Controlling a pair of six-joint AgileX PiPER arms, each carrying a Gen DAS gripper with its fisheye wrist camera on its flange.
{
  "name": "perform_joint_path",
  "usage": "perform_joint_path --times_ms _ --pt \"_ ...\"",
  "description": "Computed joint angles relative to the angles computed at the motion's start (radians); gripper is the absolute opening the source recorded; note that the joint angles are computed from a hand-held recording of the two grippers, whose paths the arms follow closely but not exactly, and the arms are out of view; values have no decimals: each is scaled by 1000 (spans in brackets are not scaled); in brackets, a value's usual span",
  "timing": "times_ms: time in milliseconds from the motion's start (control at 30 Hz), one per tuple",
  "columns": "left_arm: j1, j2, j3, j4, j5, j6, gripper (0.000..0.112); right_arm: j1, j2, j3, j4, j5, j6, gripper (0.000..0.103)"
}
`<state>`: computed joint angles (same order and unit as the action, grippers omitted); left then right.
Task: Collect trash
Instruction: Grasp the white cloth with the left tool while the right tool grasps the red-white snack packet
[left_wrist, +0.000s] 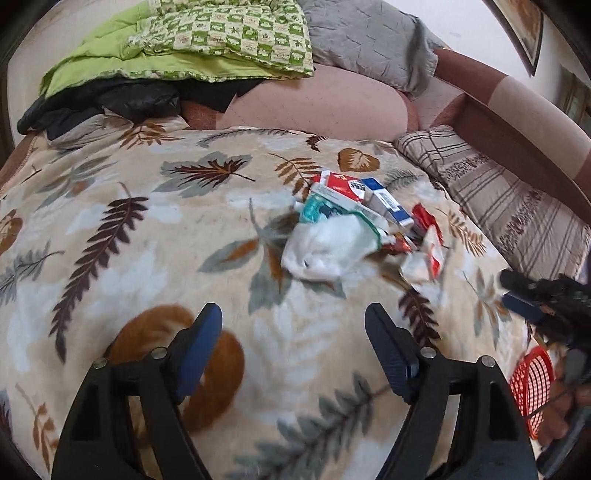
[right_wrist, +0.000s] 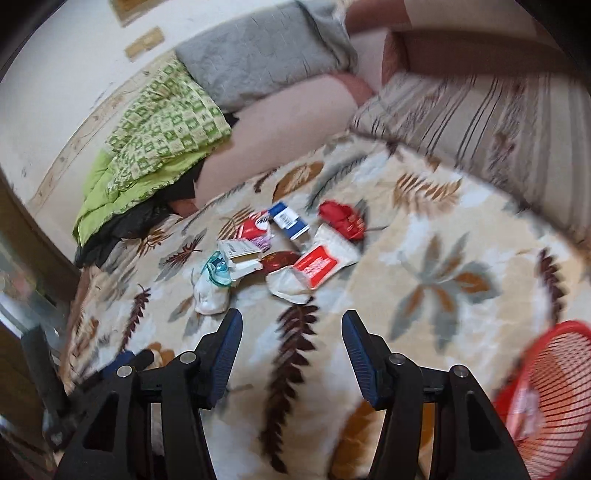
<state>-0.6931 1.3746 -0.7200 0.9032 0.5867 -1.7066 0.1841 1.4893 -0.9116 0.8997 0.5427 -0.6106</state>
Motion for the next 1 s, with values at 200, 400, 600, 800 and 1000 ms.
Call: perform_joint_path --times_ms 200,400,600,800,1000 --pt "119 256 -199 -14 -60 117 79 14 305 -172 129 12 37 63" --pt "112 509 -395 41 76 83 80 22 445 -251 289 -43 -10 66" --pt "107 506 -349 222 29 -76 30 29 544 -337 266 -39 23 68" --pt "106 423 -243 317 -36 -233 21 55 609 -414 232 -64 49 69" --pt "31 351 -182 365 53 -320 21 65 659 -452 264 -20 -6 47"
